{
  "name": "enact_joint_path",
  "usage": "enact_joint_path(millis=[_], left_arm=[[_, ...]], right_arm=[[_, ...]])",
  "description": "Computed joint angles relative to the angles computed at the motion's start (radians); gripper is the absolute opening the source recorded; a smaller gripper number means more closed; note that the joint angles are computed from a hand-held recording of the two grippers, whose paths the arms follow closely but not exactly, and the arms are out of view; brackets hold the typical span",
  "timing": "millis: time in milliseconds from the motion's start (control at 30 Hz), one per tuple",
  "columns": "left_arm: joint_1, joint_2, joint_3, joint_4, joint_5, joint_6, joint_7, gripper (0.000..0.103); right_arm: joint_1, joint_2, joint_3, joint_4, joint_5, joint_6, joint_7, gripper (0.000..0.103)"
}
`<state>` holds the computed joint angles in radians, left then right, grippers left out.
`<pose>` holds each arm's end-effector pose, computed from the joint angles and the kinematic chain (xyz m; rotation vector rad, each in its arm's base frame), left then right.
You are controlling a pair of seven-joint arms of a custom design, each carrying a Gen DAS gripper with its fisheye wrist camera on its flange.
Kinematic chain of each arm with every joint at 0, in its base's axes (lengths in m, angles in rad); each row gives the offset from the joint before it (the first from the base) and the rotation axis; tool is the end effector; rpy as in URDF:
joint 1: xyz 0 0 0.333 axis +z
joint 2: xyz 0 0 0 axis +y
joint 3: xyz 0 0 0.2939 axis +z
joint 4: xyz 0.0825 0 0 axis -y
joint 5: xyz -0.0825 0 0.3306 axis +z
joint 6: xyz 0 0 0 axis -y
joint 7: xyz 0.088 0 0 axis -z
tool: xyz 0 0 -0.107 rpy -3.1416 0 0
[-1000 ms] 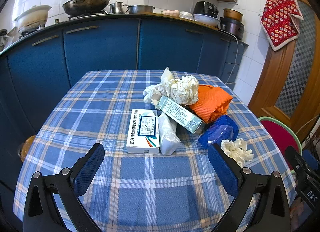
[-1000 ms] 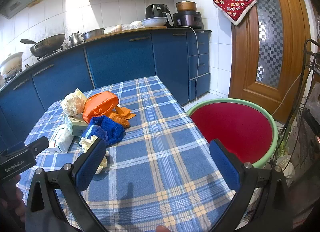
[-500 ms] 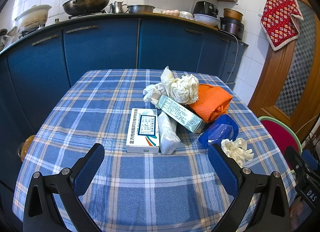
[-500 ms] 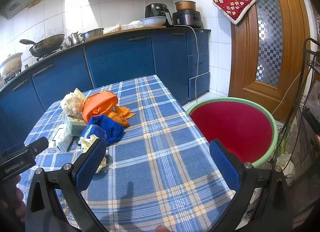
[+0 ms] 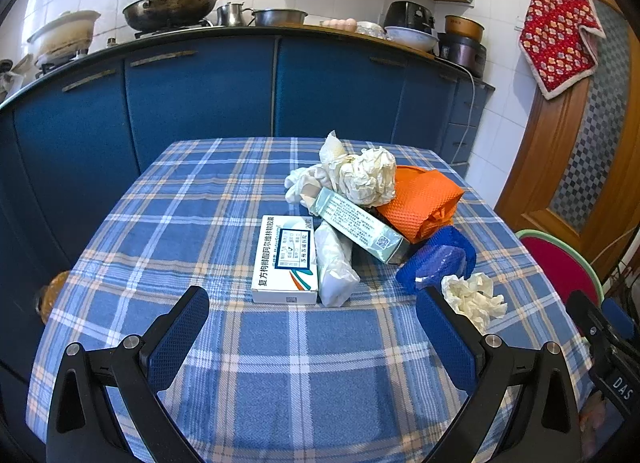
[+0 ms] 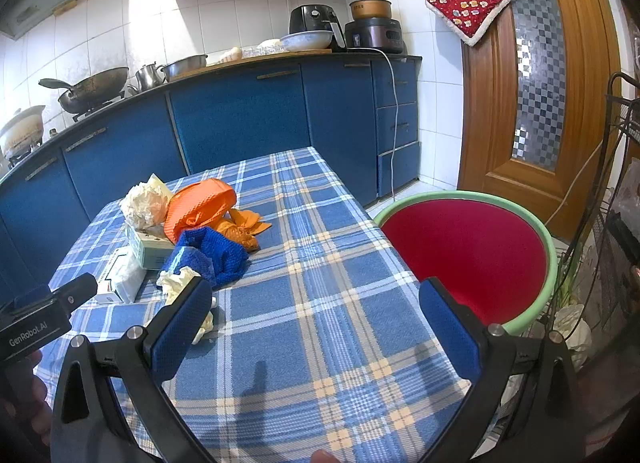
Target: Collect trash
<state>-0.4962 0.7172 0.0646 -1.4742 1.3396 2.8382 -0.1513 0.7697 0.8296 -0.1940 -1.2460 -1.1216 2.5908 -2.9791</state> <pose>0.5949 -0.3406 0.3087 -1.7378 1.6271 -0.9065 0.5733 0.4456 0.3282 -1.4376 1.7520 -0.8635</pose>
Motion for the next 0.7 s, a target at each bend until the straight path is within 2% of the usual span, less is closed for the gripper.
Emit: enact_joint_path(millis=[400,600,700], left_arm=[[0.017,-0.039,0.001,-0.044,0.024,-0.009,-0.022,0.103],[0.047,-0.056,-0.014,-0.072,0.006,-0.018,0.0,0.103],[0.06,-0.058,-0.019,-0.081,-0.01,-0.02,0.013,0.103]], right_arm=[[0.0,-0.002,-0.001,0.007,-0.012,0.024,0.013,0.102],[-0.021,0.051,0.026,0.095,0.064,0.045,-0.104,0.102],[-0.036,0.101,0.047,0.17,0.139,0.051,-0.206,0.102]])
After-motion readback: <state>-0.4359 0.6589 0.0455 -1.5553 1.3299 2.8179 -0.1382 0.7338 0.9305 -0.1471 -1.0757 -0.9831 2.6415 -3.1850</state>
